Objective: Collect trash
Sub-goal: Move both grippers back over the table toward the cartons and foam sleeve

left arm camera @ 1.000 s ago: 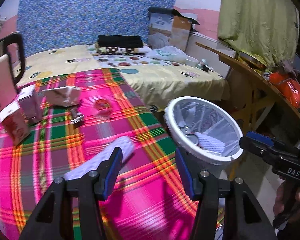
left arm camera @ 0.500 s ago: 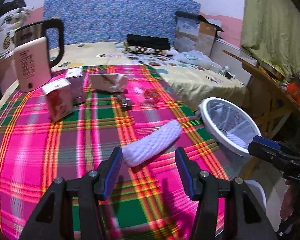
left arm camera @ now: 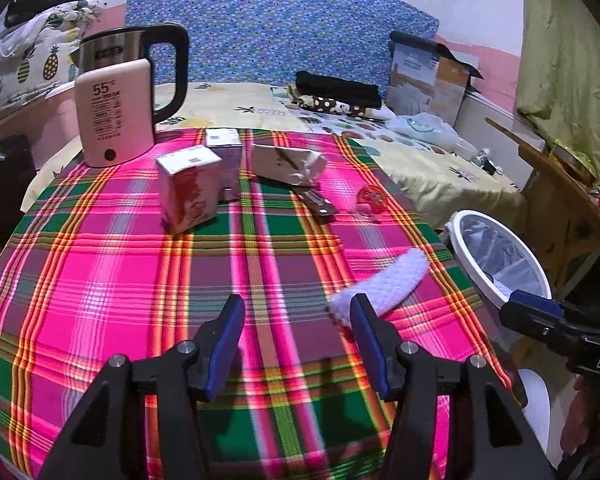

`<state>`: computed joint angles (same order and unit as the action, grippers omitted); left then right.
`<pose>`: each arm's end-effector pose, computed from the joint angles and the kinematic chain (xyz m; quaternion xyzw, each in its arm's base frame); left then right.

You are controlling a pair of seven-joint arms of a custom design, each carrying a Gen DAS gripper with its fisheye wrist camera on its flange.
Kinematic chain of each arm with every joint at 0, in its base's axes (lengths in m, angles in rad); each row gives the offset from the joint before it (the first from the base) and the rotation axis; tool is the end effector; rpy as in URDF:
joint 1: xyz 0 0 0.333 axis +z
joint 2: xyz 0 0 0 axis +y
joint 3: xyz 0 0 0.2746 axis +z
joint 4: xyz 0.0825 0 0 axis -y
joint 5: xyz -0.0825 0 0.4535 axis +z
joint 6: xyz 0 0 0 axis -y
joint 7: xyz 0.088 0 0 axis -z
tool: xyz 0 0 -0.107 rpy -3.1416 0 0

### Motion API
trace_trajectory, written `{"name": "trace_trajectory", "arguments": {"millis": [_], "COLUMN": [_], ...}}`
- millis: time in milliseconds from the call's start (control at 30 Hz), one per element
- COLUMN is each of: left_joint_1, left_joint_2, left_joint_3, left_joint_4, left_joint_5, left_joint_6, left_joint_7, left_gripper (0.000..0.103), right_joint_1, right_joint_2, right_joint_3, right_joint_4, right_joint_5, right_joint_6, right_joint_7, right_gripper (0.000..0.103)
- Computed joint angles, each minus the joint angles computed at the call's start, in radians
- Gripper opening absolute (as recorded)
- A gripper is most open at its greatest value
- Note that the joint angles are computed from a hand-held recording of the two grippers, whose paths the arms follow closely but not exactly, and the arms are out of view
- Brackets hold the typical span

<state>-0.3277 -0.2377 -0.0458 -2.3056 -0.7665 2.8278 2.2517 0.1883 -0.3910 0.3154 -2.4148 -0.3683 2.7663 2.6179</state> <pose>0.5566 -0.1809 0.4464 -0.4970 0.7608 -0.3931 0.1406 0.4767 0.2834 0.4597 -0.5750 0.7227 -0.1845 0.3361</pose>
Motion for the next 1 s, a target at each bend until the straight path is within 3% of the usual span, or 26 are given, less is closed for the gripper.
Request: {"name": "trace_trajectory", "arguments": {"millis": [367, 700, 1000], "left_joint_1": [0.053, 0.101, 0.152], "left_joint_2": [0.049, 0.099, 0.153], "left_joint_3": [0.001, -0.015, -0.044], "left_joint_4": [0.050, 0.104, 0.164], "left_joint_5": [0.011, -0.009, -0.025], "left_joint_6": [0.004, -0.009, -0.017], "left_joint_7": [-0.017, -0.003, 0.002], "left_gripper": [0.057, 0.057, 0.057], "right_joint_1": [0.049, 0.125, 0.140], "right_joint_2": [0.155, 0.276, 0.355], "right_joint_3": [-0.050, -0.141, -0.175], "right_joint_4": [0.125, 0.222, 0.306], "right_joint_5": [0.023, 0.156, 0.133], "right_joint_6": [-0.012, -0.034, -0.009], "right_joint_7": [-0.043, -0.133, -0.078], "right_gripper": [0.054, 0.054, 0.054]}}
